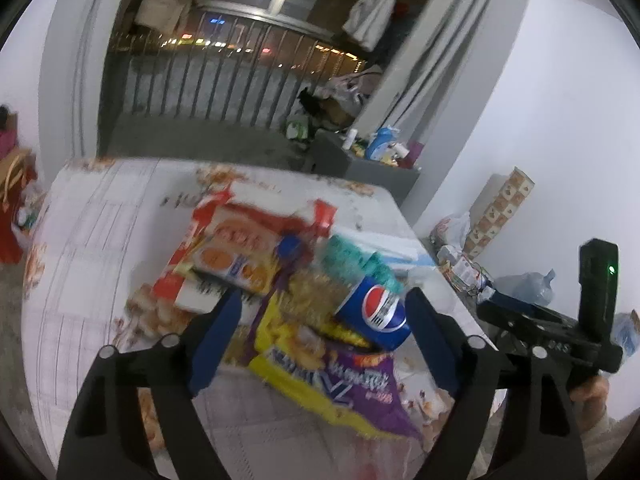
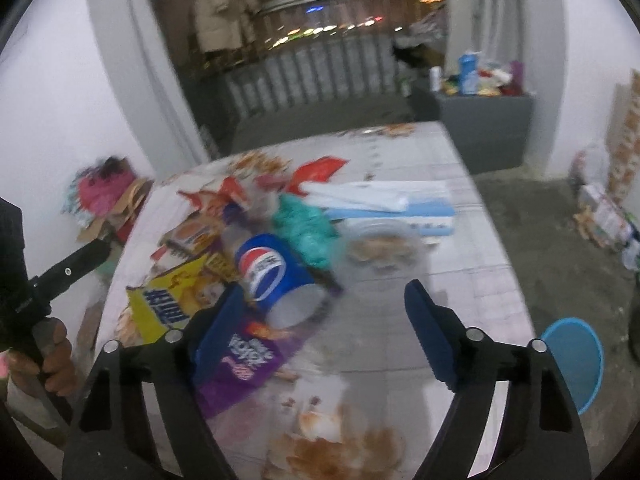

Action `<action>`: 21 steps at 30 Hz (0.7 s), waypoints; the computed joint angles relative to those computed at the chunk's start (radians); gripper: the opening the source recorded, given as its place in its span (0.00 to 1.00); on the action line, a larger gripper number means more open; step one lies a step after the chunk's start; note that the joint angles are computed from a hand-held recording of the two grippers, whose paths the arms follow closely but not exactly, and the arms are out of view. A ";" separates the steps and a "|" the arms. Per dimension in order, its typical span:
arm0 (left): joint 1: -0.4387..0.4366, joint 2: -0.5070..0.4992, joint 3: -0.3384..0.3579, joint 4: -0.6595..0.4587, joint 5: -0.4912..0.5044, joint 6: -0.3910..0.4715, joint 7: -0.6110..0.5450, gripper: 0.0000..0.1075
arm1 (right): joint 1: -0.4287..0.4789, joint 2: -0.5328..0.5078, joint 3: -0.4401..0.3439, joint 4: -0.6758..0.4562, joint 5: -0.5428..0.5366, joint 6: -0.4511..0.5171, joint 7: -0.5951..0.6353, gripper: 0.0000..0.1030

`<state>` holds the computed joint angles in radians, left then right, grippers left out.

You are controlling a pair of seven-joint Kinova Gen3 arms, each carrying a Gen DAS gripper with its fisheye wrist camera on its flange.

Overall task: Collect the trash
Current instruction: 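Move the right tool toward the clear plastic bag on the table, then close the right gripper on the clear plastic bag and lift it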

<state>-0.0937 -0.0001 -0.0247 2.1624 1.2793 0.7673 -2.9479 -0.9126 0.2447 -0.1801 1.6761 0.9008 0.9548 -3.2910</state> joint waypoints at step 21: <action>-0.099 0.156 0.002 0.043 -0.294 0.262 0.046 0.39 | -0.010 0.011 -0.020 0.131 -0.182 -0.284 -0.094 0.23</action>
